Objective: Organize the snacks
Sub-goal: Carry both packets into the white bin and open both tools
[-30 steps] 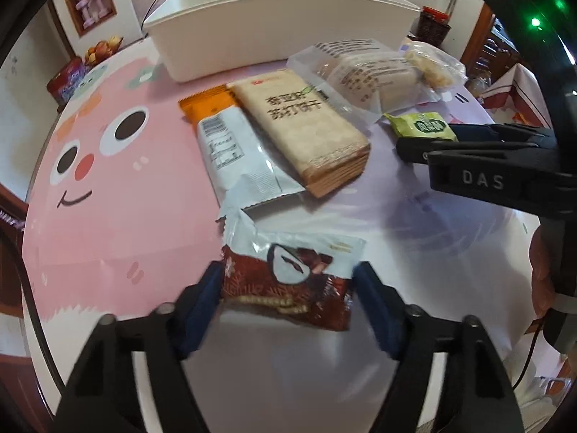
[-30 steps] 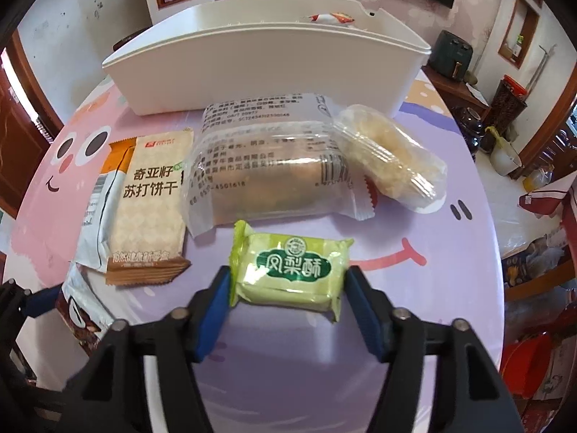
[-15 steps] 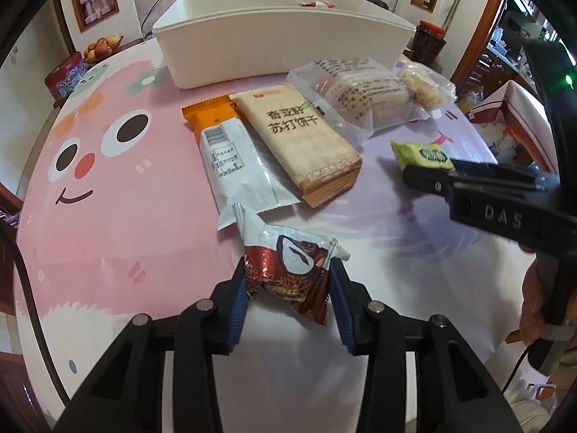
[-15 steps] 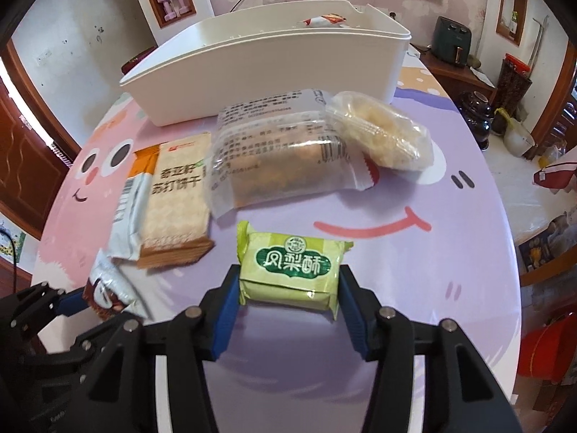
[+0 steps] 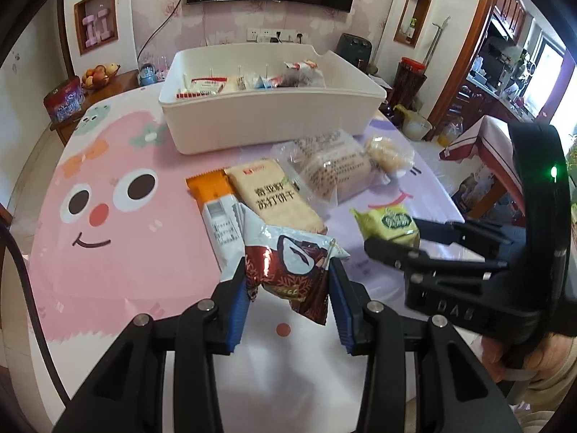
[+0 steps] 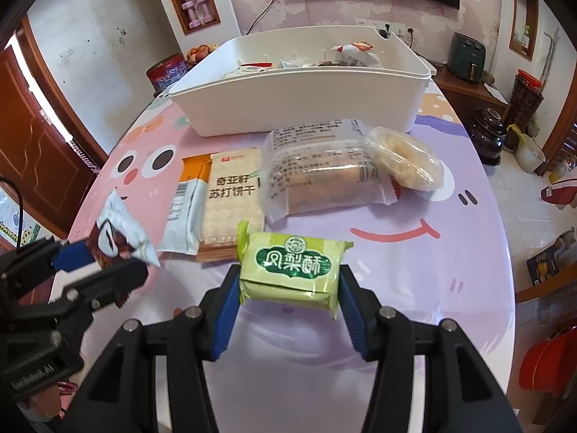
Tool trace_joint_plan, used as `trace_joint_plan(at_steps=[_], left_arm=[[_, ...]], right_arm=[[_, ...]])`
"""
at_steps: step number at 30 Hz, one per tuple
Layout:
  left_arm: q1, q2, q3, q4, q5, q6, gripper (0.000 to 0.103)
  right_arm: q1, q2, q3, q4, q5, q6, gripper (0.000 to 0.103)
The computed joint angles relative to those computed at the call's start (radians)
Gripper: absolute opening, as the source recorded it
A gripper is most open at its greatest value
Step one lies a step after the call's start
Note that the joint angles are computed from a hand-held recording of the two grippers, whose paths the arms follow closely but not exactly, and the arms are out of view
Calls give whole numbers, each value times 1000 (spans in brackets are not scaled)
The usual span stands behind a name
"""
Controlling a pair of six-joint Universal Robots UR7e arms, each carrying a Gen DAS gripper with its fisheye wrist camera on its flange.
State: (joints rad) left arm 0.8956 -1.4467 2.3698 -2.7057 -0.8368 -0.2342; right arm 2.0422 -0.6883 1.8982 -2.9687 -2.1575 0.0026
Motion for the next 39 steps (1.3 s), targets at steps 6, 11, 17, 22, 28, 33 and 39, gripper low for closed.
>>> trace_joint_plan(at_steps=[6, 11, 17, 22, 28, 33, 39], left_arm=[[-10, -19, -10, 21, 36, -13, 40], [-16, -28, -20, 41, 62, -25, 40], [-18, -17, -64, 115, 123, -49, 40], [-21, 6, -123, 129, 162, -23, 40], [-26, 43, -205, 126, 196, 25, 40], [-19, 68, -294, 138, 207, 65, 41], [3, 107, -414, 160, 216, 102, 41]], right_arm=[[12, -5, -1, 17, 4, 10, 52], [20, -10, -7, 25, 8, 16, 52], [34, -28, -35, 29, 21, 21, 53], [56, -36, -89, 11, 12, -11, 53], [80, -28, -181, 19, -13, -56, 54], [101, 2, -288, 37, -71, -100, 54], [97, 35, -424, 91, -82, -128, 54]])
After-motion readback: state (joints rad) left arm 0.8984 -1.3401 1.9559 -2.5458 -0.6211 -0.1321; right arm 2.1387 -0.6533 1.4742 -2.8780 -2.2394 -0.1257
